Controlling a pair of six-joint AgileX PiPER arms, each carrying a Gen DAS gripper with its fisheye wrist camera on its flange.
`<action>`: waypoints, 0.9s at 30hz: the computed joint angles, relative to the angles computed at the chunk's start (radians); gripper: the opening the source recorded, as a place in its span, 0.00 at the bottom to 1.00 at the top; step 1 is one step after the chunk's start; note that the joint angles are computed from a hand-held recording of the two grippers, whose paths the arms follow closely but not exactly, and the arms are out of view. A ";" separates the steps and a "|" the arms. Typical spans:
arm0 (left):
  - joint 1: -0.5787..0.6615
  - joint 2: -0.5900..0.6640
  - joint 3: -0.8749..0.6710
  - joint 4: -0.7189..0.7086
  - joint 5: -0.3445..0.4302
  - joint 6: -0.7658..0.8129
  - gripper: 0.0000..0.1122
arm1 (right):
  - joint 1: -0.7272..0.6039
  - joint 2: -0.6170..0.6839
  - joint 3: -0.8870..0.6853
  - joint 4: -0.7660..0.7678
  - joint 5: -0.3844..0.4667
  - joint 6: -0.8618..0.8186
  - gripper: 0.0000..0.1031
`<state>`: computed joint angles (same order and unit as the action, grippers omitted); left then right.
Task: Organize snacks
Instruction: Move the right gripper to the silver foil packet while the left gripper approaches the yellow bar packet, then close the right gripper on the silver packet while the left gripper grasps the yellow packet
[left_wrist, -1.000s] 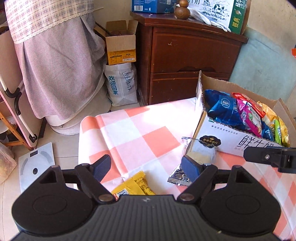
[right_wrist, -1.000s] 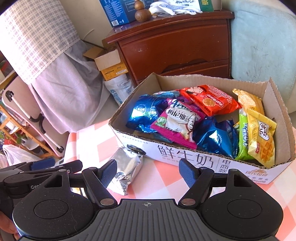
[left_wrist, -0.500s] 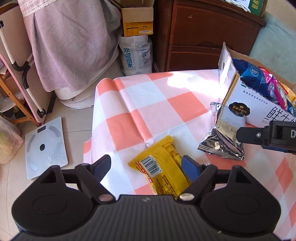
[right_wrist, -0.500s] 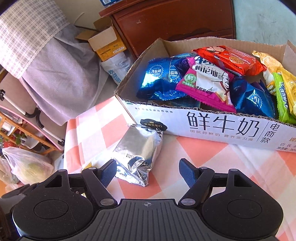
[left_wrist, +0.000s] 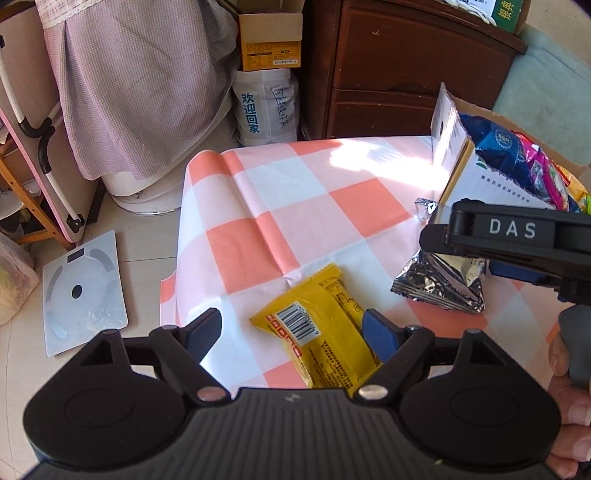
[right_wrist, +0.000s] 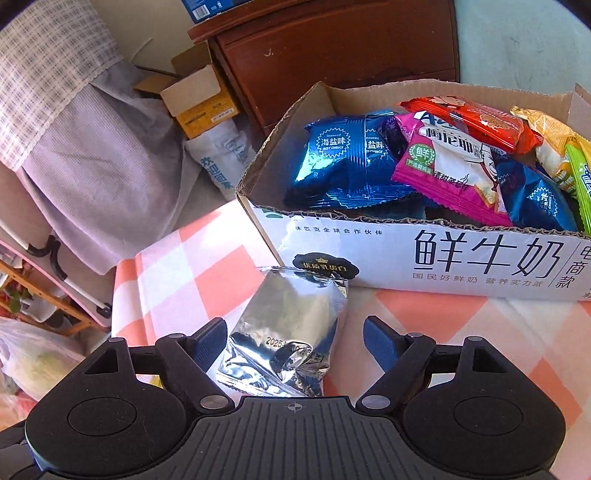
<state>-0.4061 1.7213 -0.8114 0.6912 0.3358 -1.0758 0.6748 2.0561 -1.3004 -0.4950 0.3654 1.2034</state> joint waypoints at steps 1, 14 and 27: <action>-0.001 -0.001 0.001 0.006 0.000 -0.006 0.74 | 0.004 0.008 -0.008 -0.010 0.005 0.010 0.80; -0.013 -0.015 0.008 -0.022 -0.002 -0.001 0.74 | 0.022 0.011 0.006 -0.072 0.018 -0.066 0.67; -0.005 -0.005 -0.012 -0.129 -0.007 0.044 0.74 | 0.000 -0.053 0.079 0.042 0.031 -0.297 0.66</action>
<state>-0.4113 1.7163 -0.8235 0.5619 0.3291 -1.0322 0.6746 2.0028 -1.2212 -0.4529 0.3962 0.9060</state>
